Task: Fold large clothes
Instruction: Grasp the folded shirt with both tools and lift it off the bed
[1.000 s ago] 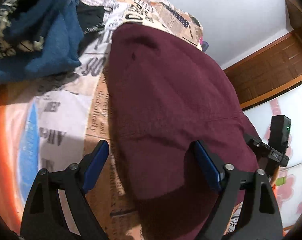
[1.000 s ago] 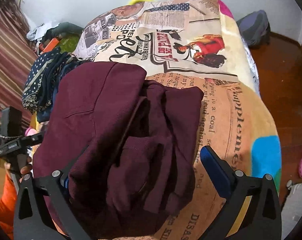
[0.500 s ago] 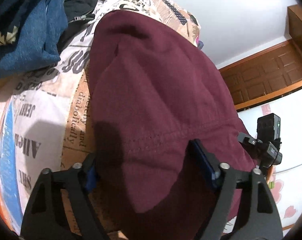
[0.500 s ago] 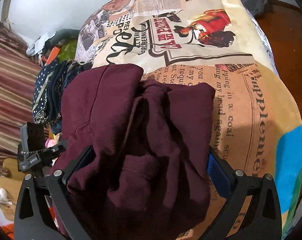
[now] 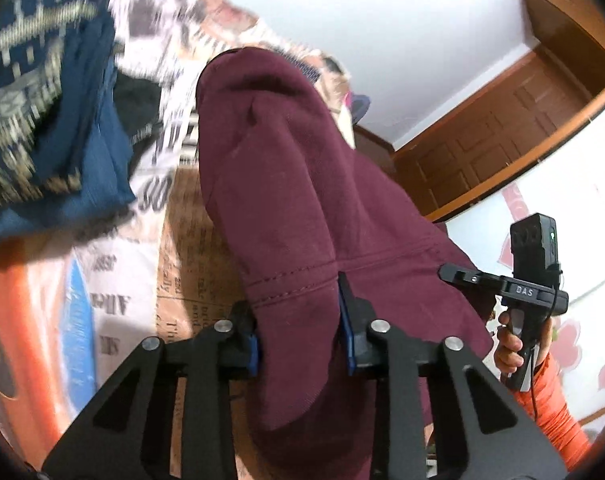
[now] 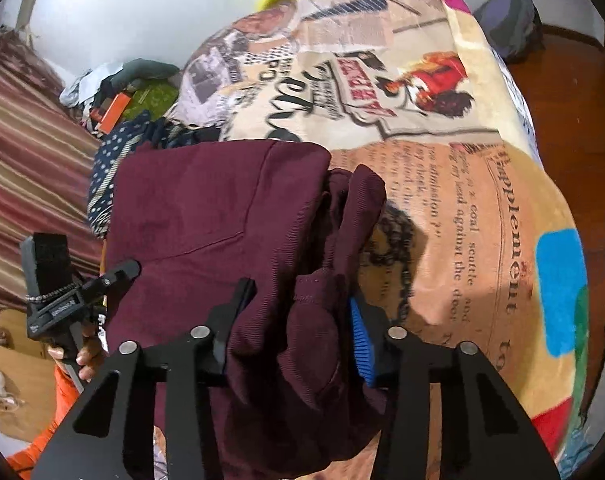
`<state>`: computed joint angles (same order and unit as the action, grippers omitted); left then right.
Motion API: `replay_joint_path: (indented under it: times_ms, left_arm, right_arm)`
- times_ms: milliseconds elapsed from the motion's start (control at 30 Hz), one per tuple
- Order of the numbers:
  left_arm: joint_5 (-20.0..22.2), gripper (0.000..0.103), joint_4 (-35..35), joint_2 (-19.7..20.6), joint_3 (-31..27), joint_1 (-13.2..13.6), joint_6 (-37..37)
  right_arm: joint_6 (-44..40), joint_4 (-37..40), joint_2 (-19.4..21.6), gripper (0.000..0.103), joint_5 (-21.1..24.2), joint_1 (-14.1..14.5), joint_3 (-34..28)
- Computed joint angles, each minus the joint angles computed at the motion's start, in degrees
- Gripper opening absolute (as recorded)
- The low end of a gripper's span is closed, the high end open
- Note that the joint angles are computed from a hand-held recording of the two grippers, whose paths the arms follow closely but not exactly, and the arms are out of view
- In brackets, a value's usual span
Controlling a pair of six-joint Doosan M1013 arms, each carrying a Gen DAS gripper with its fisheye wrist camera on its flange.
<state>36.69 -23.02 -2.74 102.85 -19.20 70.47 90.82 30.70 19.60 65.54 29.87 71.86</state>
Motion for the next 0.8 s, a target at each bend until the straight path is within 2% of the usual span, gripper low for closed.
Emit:
replay_joint_path:
  times_ms: [167,400,567,733,800]
  left_arm:
    - [-0.1,0.028,5.5,-3.7,-0.7,0.1,-1.7]
    - [-1.8,0.028,12.3,-9.5,-1.0,3.6,-4.3]
    - [-3.8,0.028,13.1,-12.5,-0.7,8.7,-2.0]
    - [-4.0,0.028,7.3,-12.4,-1.3,16.3,4.3]
    - [-3.2,0.028,4.3,-11.8,-2.0,19.4,7.3]
  right_arm:
    - [-0.3,-2.0,-0.7,0.039,-1.9,2.4,-2.4]
    - [-1.7,-3.6,1.2,0.039,-5.4,6.3,-9.2]
    - [-3.9,-4.3,4.8,0.039,-7.1,9.4,-16.0]
    - [-5.8,-3.3,9.0,0.039,-8.3,11.5,-22.1]
    - [-5.8,-2.7,11.9,0.039,-8.0,12.3,-25.7]
